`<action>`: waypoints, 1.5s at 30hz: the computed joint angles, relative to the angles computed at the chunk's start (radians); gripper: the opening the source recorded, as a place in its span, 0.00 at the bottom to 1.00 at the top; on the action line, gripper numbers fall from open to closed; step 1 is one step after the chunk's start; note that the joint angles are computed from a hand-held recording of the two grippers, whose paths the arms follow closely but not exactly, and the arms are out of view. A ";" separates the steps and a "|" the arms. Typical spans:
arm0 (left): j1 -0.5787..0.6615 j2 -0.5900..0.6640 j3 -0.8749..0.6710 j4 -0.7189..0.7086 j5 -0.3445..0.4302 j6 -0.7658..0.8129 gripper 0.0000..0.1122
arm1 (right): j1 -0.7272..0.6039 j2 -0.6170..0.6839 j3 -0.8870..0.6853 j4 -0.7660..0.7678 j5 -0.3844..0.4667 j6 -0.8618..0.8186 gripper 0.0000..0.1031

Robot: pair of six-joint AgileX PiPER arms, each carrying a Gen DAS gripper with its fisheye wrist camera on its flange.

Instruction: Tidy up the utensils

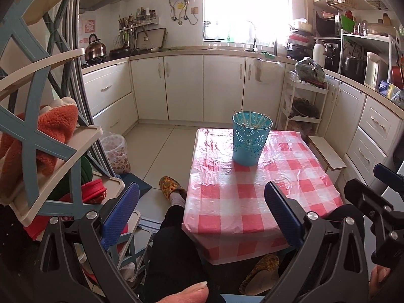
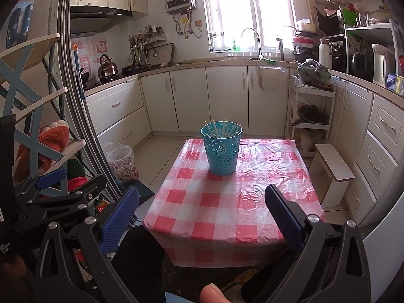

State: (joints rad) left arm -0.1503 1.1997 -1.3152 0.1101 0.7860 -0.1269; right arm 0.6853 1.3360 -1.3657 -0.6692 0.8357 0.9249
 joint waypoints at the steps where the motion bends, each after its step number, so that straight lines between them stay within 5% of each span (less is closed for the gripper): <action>1: 0.001 -0.007 0.002 -0.001 0.002 0.001 0.85 | 0.009 -0.003 0.000 -0.010 0.008 0.009 0.93; 45: -0.008 -0.190 0.056 0.025 -0.006 -0.034 0.85 | 0.346 -0.110 0.044 -0.393 0.218 0.319 0.93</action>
